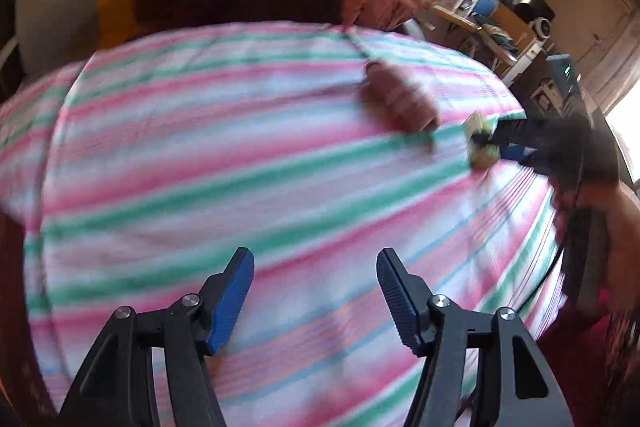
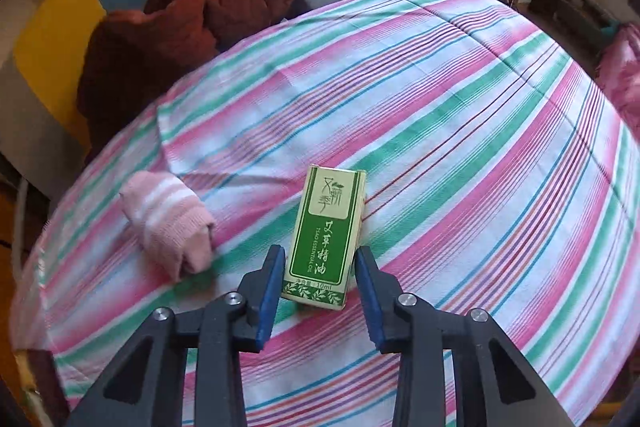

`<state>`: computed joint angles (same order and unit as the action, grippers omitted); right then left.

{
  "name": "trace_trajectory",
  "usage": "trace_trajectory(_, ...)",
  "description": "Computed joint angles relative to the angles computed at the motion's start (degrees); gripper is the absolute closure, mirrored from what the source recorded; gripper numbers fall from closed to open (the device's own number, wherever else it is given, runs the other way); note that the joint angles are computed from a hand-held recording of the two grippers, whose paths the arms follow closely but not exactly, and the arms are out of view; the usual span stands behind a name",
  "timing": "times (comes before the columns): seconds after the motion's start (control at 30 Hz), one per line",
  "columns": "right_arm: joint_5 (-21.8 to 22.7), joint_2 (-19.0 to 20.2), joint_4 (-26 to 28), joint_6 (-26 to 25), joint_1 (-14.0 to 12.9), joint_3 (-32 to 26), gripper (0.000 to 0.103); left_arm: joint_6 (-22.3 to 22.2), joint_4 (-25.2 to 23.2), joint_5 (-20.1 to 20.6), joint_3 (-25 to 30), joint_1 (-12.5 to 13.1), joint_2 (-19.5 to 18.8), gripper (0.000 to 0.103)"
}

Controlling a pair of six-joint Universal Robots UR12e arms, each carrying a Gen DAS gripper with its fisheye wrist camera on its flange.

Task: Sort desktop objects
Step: 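Grasp the pink sock ball with the left tool while the right tool grasps the green oil box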

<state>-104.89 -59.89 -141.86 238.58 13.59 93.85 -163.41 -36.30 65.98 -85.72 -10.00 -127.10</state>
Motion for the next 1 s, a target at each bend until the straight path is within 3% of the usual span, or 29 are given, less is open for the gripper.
trace_trajectory(0.1,1.4,-0.2,-0.1,0.4,-0.4,0.4,0.071,-2.6,1.4,0.1,4.3,-1.9,-2.4,0.038)
trace_trajectory(0.23,2.0,-0.6,-0.8,0.8,-0.7,1.0,0.071,-3.9,-1.5,-0.4,10.5,-4.1,-5.7,0.038)
trace_trajectory(0.4,3.1,-1.8,-1.9,3.0,-1.2,2.5,0.071,-6.5,-5.5,2.3,17.6,-6.6,-9.7,0.038)
trace_trajectory(0.53,1.6,-3.1,-3.4,5.4,-1.0,4.1,0.071,-9.0,-6.5,5.1,22.3,-8.1,-12.5,0.038)
trace_trajectory(0.67,1.0,-3.8,-4.5,6.0,-0.7,4.7,0.071,-8.7,-10.9,7.6,26.9,-9.4,-14.9,0.037)
trace_trajectory(0.83,1.8,-3.6,-5.6,6.4,-0.8,4.9,0.071,-4.4,-8.2,12.7,27.2,-10.7,-15.8,0.037)
trace_trajectory(1.0,1.5,-3.6,-5.2,5.6,-0.7,4.6,0.071,-2.1,-5.2,11.2,25.1,-9.9,-15.5,0.044)
